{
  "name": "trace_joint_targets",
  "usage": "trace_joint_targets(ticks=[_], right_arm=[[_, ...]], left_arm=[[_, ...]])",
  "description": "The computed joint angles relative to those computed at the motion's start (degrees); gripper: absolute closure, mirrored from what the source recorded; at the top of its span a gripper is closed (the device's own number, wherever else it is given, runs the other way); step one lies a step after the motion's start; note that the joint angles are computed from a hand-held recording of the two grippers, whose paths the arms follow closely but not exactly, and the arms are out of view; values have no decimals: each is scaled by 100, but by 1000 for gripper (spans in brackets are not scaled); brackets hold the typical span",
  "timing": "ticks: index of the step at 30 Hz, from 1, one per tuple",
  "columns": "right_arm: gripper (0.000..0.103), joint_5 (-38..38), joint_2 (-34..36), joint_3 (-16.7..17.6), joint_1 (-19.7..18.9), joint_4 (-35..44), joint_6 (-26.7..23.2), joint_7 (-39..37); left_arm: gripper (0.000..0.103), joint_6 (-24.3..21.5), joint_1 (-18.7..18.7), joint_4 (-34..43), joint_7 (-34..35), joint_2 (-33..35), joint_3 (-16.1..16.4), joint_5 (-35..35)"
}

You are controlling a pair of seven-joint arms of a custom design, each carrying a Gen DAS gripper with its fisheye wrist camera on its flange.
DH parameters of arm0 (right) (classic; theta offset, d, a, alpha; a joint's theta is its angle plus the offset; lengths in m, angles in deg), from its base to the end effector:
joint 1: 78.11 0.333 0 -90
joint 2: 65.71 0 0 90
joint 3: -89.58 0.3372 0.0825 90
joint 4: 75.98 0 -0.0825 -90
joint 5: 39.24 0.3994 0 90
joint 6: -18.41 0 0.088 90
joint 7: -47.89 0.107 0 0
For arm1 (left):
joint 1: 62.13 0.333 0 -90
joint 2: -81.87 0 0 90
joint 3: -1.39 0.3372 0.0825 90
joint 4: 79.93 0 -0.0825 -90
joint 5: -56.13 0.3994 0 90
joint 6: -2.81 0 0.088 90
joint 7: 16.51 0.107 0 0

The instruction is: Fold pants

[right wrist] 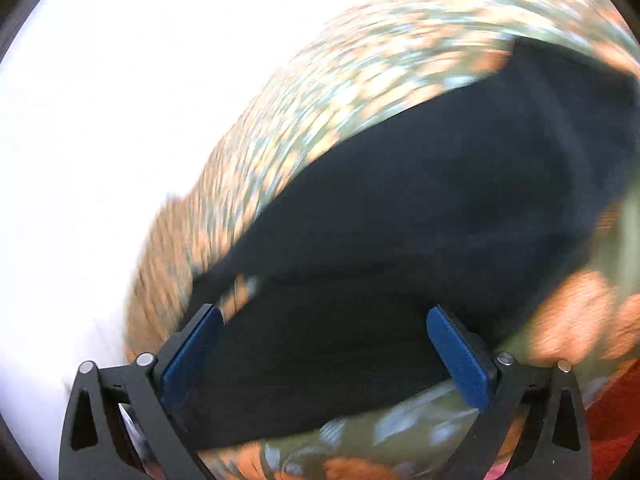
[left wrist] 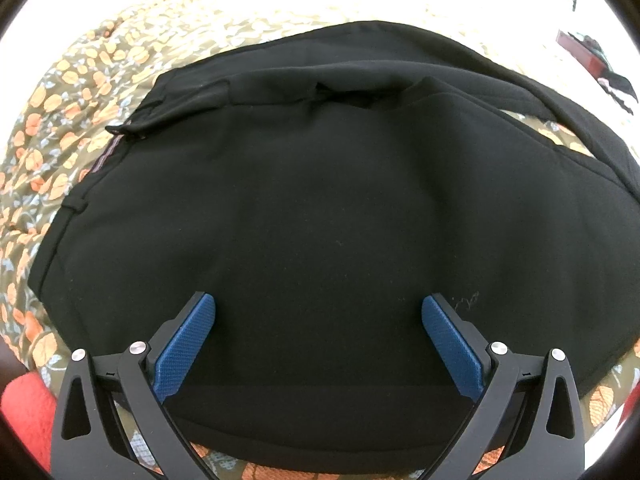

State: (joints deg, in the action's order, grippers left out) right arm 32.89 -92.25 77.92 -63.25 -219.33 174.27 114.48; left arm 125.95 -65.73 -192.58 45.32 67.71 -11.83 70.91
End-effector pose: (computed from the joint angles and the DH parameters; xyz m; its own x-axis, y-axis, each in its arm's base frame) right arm 0.4452 -0.0166 0.5072 -0.1617 -0.5703 -0.8054 -0.6772 0.6578 -0.3298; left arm 0.5079 -0.1567 0.6403 0.1195 -0.9889 -0.0878 -0.8729 -0.0626 -0.4838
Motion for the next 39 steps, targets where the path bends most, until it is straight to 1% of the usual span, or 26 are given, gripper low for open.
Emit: trace_joint_targets(ticks=[1,2,3,4,7,8,9,10,11,12,13,15,17,18,20,22,23,25,27,28,30,32,35,37,38,39], right_arm=[[10,264,-15,-110,-34,-38,90,53],[13,400,-22,-127,-85,-61,172,86],[14,497,-29,-111,-145,-82,284,123],[15,467,-18,-37,-230,-99,446,244],[26,-42,85,125,-374,-87,651,765],[33,-232,116,167,-382,-92,740,956],[47,-418,132,183,-380,-103,804,1109],[55,-901,167,322,-515,-130,843,1500],[73,-1250,195,386,-603,-132,828,1757],[85,-1660,204,472,-734,-158,805,2014],[87,-1988,199,527,-805,-171,829,2134],[93,-2211,250,454,-668,-101,1006,2086],[95,-2520,158,383,-562,-76,1165,1991],[95,-2575,42,262,-380,-50,1257,1790],[96,-2576,-217,-41,52,-13,1349,1453],[96,-2524,-556,-444,658,50,1430,950],[96,-2559,-706,-587,875,86,1408,802],[96,-2686,-1009,-804,1257,173,1322,562],[96,-2844,-1232,-967,1590,257,1274,372],[96,-2931,-1370,-983,1682,255,1238,360],[96,-3082,-1625,-1073,1897,253,1181,304],[96,-3189,-1944,-1193,2168,212,1179,208],[96,-3428,-2359,-1234,2372,124,1157,184],[96,-3585,-2624,-1258,2474,75,1075,214],[96,-3684,-2707,-1260,2499,62,1028,237],[96,-3794,-2794,-1266,2521,52,961,247]], left_arm=[[0,-5,0,8,-3,6,2,-5],[0,-9,1,14,-10,12,3,-6],[0,-10,1,15,-15,12,4,-3],[0,-8,2,13,-29,12,0,11],[0,-11,3,9,-57,20,-17,76],[0,1,-1,4,-57,22,-17,85],[0,5,-3,-4,-62,18,-20,101],[0,8,-6,-3,-61,20,-19,105],[0,3,-9,5,-46,25,-12,97],[0,-14,-12,18,-30,28,-3,76],[0,-45,-17,44,1,38,7,45],[0,-208,-26,163,83,87,19,-9],[1,-518,-39,408,145,185,35,-105],[1,-611,-51,527,181,209,80,-255],[1,-232,-66,650,383,167,311,-944],[1,9,-8,989,441,345,449,-1441],[1,102,26,1236,459,506,529,-1756],[1,178,98,1897,607,1008,729,-2723],[1,-83,223,2724,647,1661,820,-3527],[1,-280,289,3224,531,2051,815,-3665],[1,-654,314,4171,256,2752,762,-3449],[1,-947,320,4856,117,3256,694,-3310],[1,-1422,336,5910,-115,4045,544,-3352],[2,-1631,288,6407,-256,4415,503,-3242],[2,-1669,254,6517,-312,4509,505,-3151],[6,-1625,224,6527,-374,4552,513,-3074]])
